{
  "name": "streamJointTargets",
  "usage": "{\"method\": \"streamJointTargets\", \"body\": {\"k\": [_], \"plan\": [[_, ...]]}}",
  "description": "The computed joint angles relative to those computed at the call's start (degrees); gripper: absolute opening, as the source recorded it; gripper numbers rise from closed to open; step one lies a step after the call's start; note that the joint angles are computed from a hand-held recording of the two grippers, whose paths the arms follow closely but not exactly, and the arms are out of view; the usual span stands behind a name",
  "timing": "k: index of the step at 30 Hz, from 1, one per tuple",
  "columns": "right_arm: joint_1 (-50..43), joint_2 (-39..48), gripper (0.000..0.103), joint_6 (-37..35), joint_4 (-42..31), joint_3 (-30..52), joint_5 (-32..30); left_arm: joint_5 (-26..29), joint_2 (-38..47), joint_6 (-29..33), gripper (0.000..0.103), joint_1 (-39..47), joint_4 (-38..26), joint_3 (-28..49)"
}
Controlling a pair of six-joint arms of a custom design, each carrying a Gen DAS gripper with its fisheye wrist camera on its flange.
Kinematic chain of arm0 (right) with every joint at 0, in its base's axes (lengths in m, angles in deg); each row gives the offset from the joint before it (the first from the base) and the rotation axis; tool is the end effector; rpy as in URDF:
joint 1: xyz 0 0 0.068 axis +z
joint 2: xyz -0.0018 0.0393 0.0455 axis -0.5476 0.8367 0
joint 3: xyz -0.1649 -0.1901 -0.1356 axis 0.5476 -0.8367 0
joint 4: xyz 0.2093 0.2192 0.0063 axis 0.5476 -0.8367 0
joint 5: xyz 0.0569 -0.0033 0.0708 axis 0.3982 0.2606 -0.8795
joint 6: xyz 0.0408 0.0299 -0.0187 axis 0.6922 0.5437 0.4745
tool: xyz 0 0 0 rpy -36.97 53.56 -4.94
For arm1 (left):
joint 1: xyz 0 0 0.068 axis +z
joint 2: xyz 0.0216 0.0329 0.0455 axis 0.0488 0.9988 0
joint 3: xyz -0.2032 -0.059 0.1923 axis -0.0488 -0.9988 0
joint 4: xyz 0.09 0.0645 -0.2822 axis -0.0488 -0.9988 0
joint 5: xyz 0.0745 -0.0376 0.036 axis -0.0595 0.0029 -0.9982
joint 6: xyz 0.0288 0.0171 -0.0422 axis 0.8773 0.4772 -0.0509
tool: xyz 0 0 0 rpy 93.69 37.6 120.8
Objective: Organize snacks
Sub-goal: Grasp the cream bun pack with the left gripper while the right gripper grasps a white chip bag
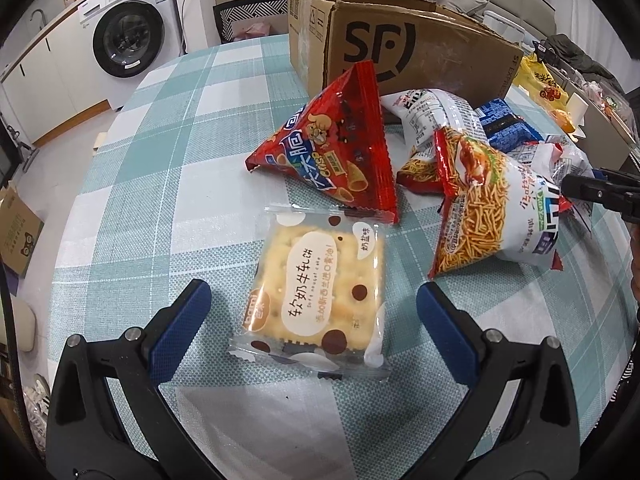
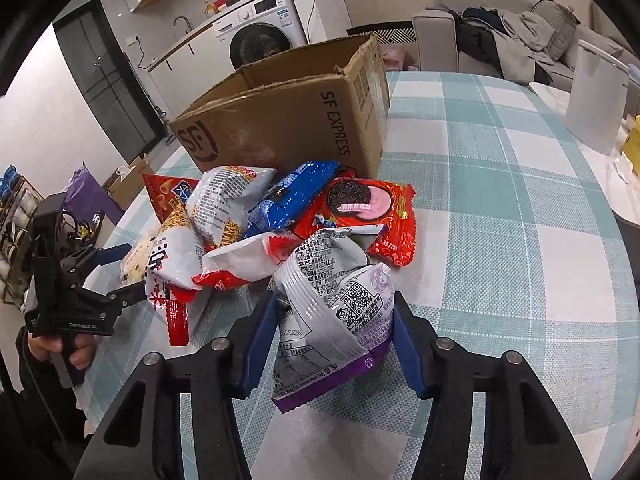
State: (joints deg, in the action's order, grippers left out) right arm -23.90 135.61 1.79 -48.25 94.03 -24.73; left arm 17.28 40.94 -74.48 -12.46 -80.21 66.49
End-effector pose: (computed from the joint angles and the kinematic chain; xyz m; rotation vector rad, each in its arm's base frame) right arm 0.3657 0.0774 0.0962 -0.8008 2.4167 0.5971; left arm 0.2456 -0.0581 0.0806 -0.2805 2.5236 0.0505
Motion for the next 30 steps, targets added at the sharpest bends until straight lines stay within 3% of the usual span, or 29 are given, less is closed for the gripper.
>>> {"method": "streamJointTargets", "body": {"k": [9,12,18,20,30], "plan": [[-2.10,-1.66,0.055,1.14,0.62,-0.28,-0.80,0.92,-0.50,0.45,0.102,-0.40,0.02,-0.32],[-2.83,-2.05,0.055,1.91,1.39,-0.49,-1.28,1.22,-1.08,0.98,0.097,-0.62,-0.24,-0.49],[-3.78,-3.54,0.055,2.92,2.59,-1.27,-2.61,1.77,-3.20,2.00,0.074,-1.10,-0.81,-1.27],[-3.87,-3.98,0.055,3.17,3.07,-1.57,-2.96,1.76,-4.04,2.35,0.057,-1.20,-0.73,-1.67],[-3.86,-4.57,0.055,3.67,3.82,-2.03,-4.14,2.75,-7.72,2.37,0.055,-1.25,-0.36,-3.30]]}}
